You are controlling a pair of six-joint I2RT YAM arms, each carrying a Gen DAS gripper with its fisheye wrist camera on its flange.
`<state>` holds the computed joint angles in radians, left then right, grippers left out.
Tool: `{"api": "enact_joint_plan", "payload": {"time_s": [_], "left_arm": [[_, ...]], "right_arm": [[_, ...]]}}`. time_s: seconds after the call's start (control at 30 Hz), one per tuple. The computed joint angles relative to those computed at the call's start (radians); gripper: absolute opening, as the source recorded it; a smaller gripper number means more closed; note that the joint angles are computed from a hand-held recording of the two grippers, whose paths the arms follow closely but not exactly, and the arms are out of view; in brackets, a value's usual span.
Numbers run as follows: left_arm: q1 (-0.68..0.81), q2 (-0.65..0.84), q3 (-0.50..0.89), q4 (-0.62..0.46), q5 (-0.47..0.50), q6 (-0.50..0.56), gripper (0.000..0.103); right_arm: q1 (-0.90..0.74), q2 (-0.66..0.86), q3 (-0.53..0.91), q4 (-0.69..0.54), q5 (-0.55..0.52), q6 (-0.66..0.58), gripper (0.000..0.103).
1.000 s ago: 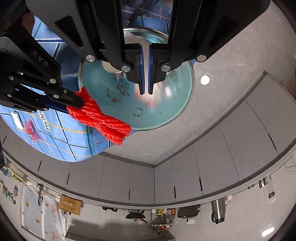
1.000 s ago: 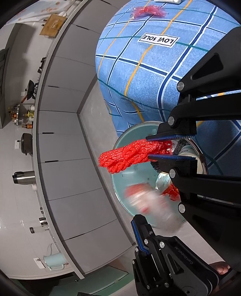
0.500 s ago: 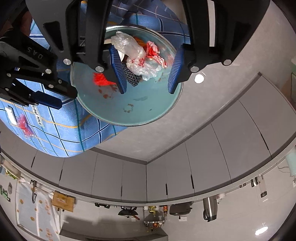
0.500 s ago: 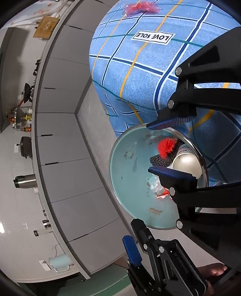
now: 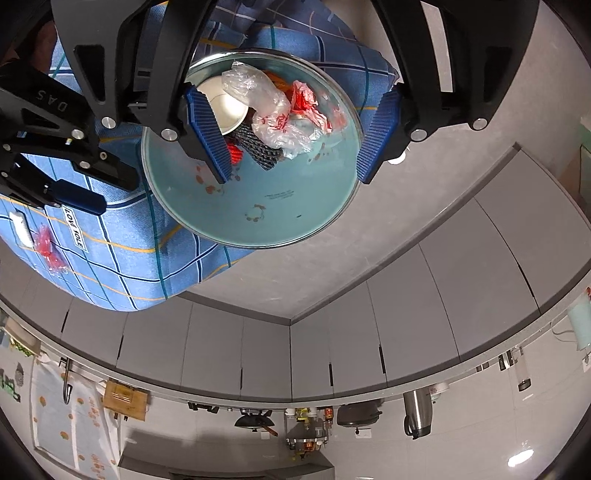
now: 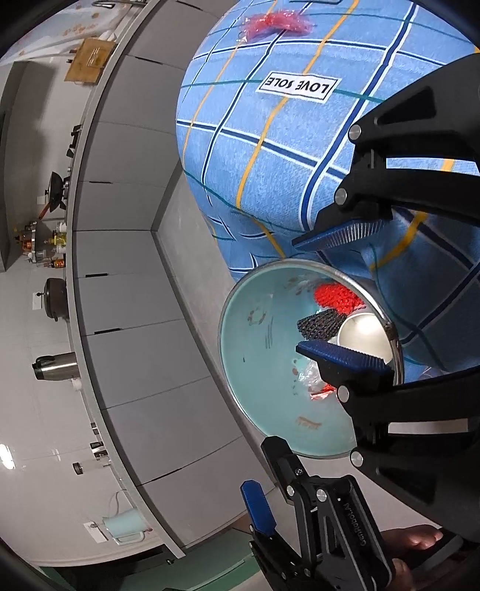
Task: Collect trash
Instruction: 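Move both grippers back over the table toward the pink bag and sponge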
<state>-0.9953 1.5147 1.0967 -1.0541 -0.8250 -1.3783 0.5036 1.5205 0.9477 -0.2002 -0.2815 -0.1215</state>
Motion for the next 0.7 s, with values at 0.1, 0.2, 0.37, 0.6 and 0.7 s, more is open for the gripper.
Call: {"api": "enact_joint_plan", "payload": {"time_s": [0.1, 0.2, 0.37, 0.6, 0.7], "left_arm": [[-0.004, 0.013, 0.01, -0.006, -0.001, -0.003, 0.075], [-0.004, 0.024, 0.021, -0.005, 0.001, 0.003, 0.076], [0.0, 0.052, 0.064, 0.004, -0.004, 0.039, 0.081], [0.018, 0.135, 0.177, 0.084, -0.009, 0.184, 0.082], [0.025, 0.178, 0.224, 0.111, 0.001, 0.237, 0.082]], "right_arm": [[-0.016, -0.009, -0.006, -0.002, -0.011, 0.001, 0.054], [-0.034, -0.018, -0.012, -0.003, -0.02, -0.002, 0.055], [-0.077, -0.041, -0.019, -0.005, -0.03, -0.009, 0.055], [-0.178, -0.052, -0.023, -0.003, -0.05, -0.023, 0.058], [-0.219, -0.046, -0.023, -0.002, -0.063, -0.028, 0.058]]}}
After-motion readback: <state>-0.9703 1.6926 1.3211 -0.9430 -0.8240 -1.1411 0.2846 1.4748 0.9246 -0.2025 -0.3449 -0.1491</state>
